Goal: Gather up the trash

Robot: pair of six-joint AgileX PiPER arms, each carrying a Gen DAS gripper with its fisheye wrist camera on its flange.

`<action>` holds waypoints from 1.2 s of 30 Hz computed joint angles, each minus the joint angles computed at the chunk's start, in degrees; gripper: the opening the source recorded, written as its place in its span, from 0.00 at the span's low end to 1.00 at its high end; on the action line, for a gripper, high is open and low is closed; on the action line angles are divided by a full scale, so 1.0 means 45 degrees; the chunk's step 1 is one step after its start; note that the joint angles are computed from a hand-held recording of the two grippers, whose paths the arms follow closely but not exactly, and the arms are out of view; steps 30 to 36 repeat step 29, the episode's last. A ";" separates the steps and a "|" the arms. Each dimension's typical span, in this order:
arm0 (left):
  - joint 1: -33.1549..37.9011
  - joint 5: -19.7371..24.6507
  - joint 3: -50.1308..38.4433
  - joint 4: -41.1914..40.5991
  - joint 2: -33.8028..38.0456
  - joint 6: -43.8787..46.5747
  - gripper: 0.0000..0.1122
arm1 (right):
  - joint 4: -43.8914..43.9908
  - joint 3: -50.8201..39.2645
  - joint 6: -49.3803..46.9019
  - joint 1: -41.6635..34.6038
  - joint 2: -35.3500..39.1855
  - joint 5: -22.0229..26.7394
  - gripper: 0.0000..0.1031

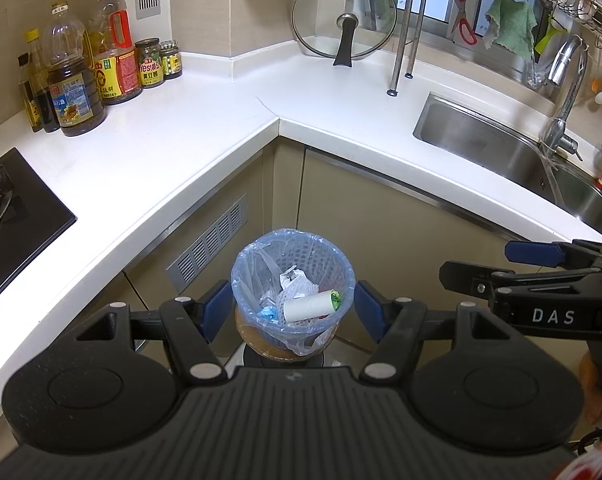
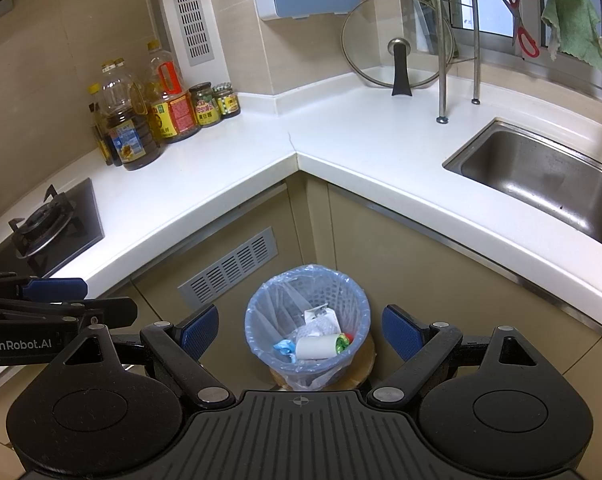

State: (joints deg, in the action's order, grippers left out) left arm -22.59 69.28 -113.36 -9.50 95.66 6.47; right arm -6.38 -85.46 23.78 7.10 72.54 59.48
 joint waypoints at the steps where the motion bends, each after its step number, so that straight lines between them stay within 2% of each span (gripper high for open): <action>1: 0.0000 0.0000 0.0000 0.0000 0.0000 0.0000 0.58 | 0.0054 -0.0049 -0.0067 -0.0044 0.0011 0.0030 0.86; 36: -0.0394 -0.0361 0.0108 0.0073 -0.0169 -0.0097 0.61 | 0.0297 -0.0113 -0.0387 -0.0365 -0.0114 0.0041 0.86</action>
